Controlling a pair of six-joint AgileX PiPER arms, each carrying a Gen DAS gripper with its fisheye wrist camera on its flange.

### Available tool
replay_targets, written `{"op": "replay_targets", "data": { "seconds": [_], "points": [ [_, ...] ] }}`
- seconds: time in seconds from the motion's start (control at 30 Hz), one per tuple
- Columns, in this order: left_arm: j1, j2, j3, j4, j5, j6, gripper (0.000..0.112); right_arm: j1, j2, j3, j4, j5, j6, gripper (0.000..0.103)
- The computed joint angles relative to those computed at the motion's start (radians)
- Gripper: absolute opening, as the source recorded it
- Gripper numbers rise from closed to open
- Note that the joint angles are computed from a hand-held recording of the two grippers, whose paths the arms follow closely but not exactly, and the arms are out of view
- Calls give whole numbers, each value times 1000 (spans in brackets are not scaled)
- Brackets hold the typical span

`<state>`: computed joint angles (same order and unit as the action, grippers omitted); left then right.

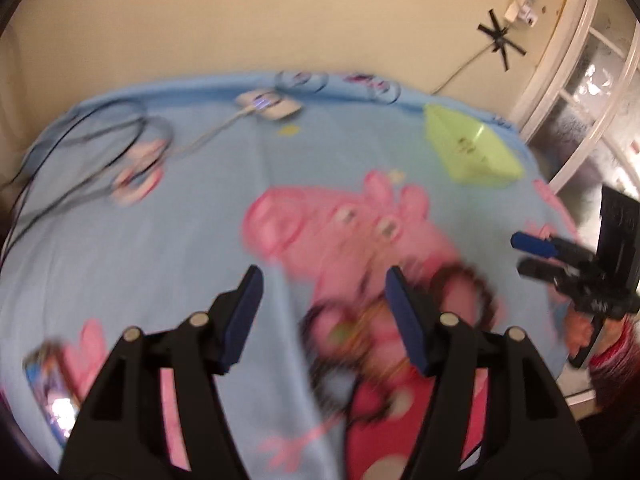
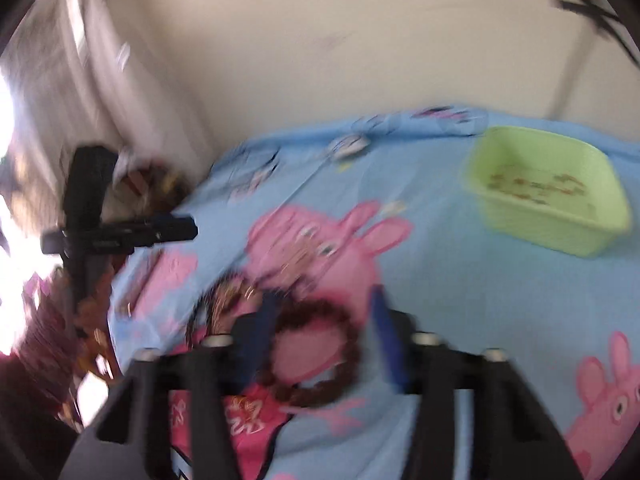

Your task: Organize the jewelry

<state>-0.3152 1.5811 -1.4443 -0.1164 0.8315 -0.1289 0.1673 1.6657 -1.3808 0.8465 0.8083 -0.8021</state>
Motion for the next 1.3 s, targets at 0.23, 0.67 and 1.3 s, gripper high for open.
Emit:
{"op": "replay_targets", "data": {
  "seconds": [0.23,0.67,1.3],
  "points": [
    [-6,-163,265,-45,-158,61,61,218,96,-130,-343,-59,238,0],
    [0,-5,125,-203,-189,147,61,217,468,-613,-414,170,449,0],
    [-85,464,-503,9,123,35,61,22,253,-258,-417,-103,441,14]
  ]
}}
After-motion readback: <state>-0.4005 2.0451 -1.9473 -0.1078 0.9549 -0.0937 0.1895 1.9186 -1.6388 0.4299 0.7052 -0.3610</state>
